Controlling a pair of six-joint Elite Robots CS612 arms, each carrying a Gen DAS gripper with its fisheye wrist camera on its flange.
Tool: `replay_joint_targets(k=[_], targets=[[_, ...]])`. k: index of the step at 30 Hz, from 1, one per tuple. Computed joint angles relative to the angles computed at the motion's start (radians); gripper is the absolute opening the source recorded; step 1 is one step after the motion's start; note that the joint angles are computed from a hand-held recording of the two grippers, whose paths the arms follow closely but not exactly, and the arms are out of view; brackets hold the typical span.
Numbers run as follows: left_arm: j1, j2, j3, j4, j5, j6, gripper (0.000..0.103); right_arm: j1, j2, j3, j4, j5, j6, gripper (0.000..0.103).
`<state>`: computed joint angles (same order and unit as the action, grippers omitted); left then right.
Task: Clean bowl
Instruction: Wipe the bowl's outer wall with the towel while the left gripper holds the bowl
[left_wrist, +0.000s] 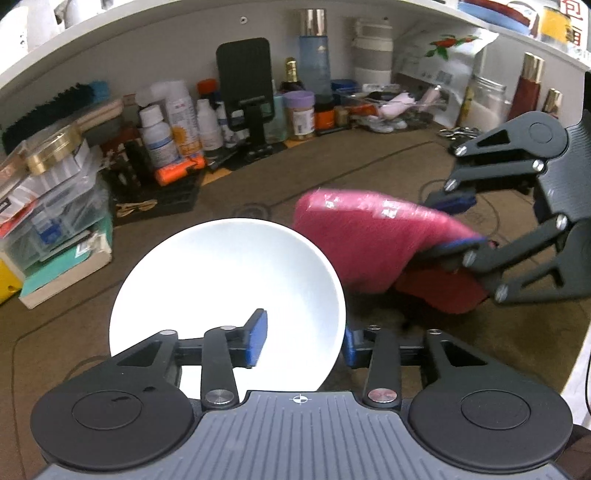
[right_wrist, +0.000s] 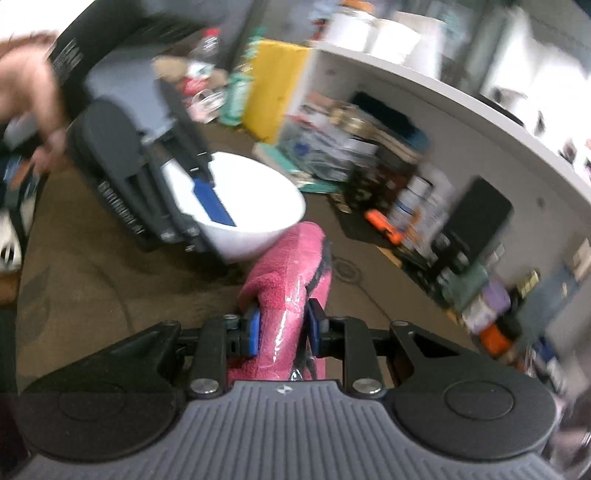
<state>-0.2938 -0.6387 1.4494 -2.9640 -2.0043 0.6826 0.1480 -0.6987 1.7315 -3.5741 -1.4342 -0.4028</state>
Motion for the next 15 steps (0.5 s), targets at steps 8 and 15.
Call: replay_joint_targets(k=[8,15], targets=[[-0.006,-0.024,0.055,-0.107,0.100,0.200,0.094,-0.020,-0.005,0.019,-0.022,0.041,0.095,0.025],[0.001,0.003,0.045,-0.172,0.185,0.651,0.087,-0.012,0.017,-0.006,-0.034,0.061,0.102,0.026]])
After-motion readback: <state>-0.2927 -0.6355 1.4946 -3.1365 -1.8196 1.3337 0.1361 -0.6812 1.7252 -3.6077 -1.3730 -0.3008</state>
